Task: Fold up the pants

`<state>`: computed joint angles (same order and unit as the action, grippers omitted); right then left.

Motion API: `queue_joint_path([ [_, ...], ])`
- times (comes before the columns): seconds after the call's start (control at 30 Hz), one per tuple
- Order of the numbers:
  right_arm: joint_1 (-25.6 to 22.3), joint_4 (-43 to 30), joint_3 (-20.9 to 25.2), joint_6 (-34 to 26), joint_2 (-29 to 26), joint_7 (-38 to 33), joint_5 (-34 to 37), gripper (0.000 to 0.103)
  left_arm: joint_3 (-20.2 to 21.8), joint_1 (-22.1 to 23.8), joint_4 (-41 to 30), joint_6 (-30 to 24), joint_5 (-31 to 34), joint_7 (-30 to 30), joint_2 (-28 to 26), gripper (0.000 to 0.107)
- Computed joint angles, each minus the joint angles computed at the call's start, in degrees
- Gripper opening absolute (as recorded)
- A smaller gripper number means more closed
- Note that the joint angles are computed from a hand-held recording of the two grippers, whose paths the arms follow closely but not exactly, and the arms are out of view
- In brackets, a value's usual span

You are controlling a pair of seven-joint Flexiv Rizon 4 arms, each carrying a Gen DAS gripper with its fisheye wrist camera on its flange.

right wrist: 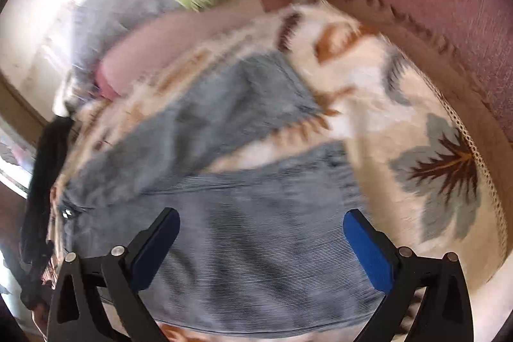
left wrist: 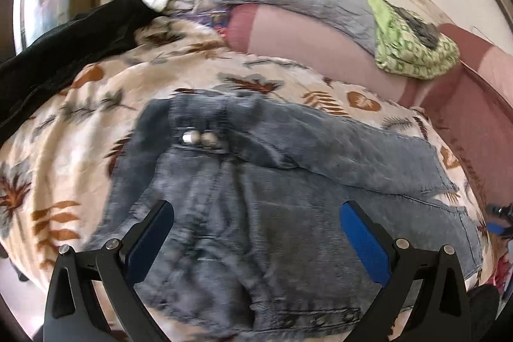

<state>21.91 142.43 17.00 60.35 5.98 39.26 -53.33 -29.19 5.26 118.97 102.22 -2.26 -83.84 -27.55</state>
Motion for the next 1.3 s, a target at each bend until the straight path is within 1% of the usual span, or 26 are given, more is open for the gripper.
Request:
queue_joint_path([
  [0.07,-1.9,2.5,-1.6,3.9,0.9,-0.6,-0.2,0.103,0.8,0.7,0.0,-2.8,-1.2,-0.9,0.9,0.103],
  [0.17,-3.7,2.8,-2.8,4.6,0.3,-5.5,3.0,0.103,7.6,-3.4,-1.4,-8.2,-4.8,-0.3,1.9,0.103],
  [0.2,-4.1,2.5,-3.2,4.6,-0.3,-7.6,3.9,0.101,11.5,-6.1,-3.0,-12.9,-5.0,-1.7,2.0,0.103],
  [0.23,-4.4,2.2,-3.5,4.4,-0.8,-10.4,5.9,0.097,13.6,-7.8,-3.4,-13.9,-6.7,-0.9,1.7,0.103],
  [0.27,-4.3,1.5,-3.5,3.7,-1.6,-12.9,8.5,0.093,14.3,-8.2,-3.5,-13.4,-7.2,-0.6,1.1,0.103],
  [0.33,-4.2,0.5,-4.1,4.9,-4.1,-18.0,13.2,0.072,17.5,-10.6,-4.4,-14.1,-8.1,-0.6,-0.4,0.103],
  [0.37,-3.9,-0.3,-4.1,4.6,-5.2,-20.9,16.0,0.066,18.8,-11.7,-4.9,-14.4,-8.3,-0.5,-1.1,0.103],
  [0.4,-3.2,-1.6,-3.8,2.5,-6.5,-23.9,19.1,0.058,21.4,-13.9,-5.7,-15.7,-8.1,-1.1,-1.6,0.103],
  [0.43,-2.9,-2.1,-4.0,1.5,-7.0,-24.6,19.3,0.057,23.8,-15.8,-6.6,-16.2,-7.7,-1.9,-2.2,0.103],
  [0.47,-2.6,-2.5,-4.1,0.6,-7.3,-25.1,19.2,0.056,24.6,-16.6,-7.0,-16.1,-7.5,-2.1,-2.5,0.103],
  [0.53,-2.0,-3.7,-4.1,-1.8,-7.6,-26.9,20.0,0.039,25.3,-17.1,-7.3,-15.4,-7.3,-2.1,-3.2,0.103],
  [0.57,-1.5,-4.7,-3.8,-4.0,-7.7,-28.5,21.0,0.036,25.4,-17.1,-7.3,-14.8,-7.3,-2.2,-3.4,0.103],
  [0.6,-0.7,-6.2,-3.4,-7.9,-7.8,-30.5,21.7,0.027,25.8,-17.4,-7.6,-14.7,-7.4,-2.4,-3.8,0.103],
  [0.63,-0.2,-7.0,-3.2,-10.0,-7.8,-31.5,21.6,0.022,26.6,-18.1,-7.9,-14.7,-7.2,-2.7,-4.0,0.103],
  [0.73,1.9,-10.3,-2.5,-18.4,-7.6,-33.1,19.6,0.017,29.6,-20.8,-8.2,-15.4,-5.9,-3.9,-3.7,0.103],
  [0.8,3.9,-13.9,-1.9,-27.9,-8.3,-33.6,15.4,0.008,29.3,-20.4,-8.1,-14.9,-5.6,-3.9,-3.9,0.103],
  [0.87,4.9,-15.6,-2.0,-31.3,-9.1,-33.9,13.5,0.008,29.2,-20.4,-8.5,-15.1,-5.5,-4.0,-4.1,0.103],
  [0.93,4.8,-16.0,-2.5,-31.0,-10.9,-34.4,14.5,0.008,29.9,-20.9,-8.5,-15.2,-5.1,-4.5,-3.9,0.103],
  [0.97,4.4,-15.3,-3.0,-29.2,-12.0,-34.9,15.6,0.009,30.3,-21.2,-8.6,-15.1,-4.9,-4.8,-4.0,0.103],
  [1.0,3.7,-13.5,-3.2,-25.5,-11.9,-34.4,16.9,0.012,30.7,-21.6,-8.5,-15.1,-4.7,-5.2,-4.0,0.103],
  [1.03,2.8,-10.6,-3.6,-20.3,-11.0,-31.7,16.5,0.014,31.0,-21.8,-8.5,-15.2,-4.5,-5.5,-3.9,0.103],
  [1.07,2.6,-8.2,-3.7,-18.1,-9.2,-28.1,14.3,0.018,31.1,-21.9,-8.4,-15.3,-4.4,-5.7,-3.7,0.103],
  [1.13,2.6,-6.0,-2.5,-18.6,-5.1,-21.9,14.2,0.052,30.2,-21.1,-8.2,-15.1,-4.4,-5.5,-3.6,0.103],
  [1.17,2.6,-4.8,-1.5,-19.0,-2.3,-19.3,12.9,0.055,29.7,-20.6,-8.0,-15.0,-4.5,-5.3,-3.5,0.103],
  [1.23,3.1,-3.8,0.6,-19.7,1.8,-17.5,13.9,0.057,28.9,-19.8,-7.7,-14.9,-4.8,-5.0,-3.2,0.103],
  [1.3,3.8,-1.4,2.8,-16.3,5.9,-15.7,16.1,0.060,27.2,-18.4,-6.7,-14.0,-5.6,-4.7,-2.7,0.103],
])
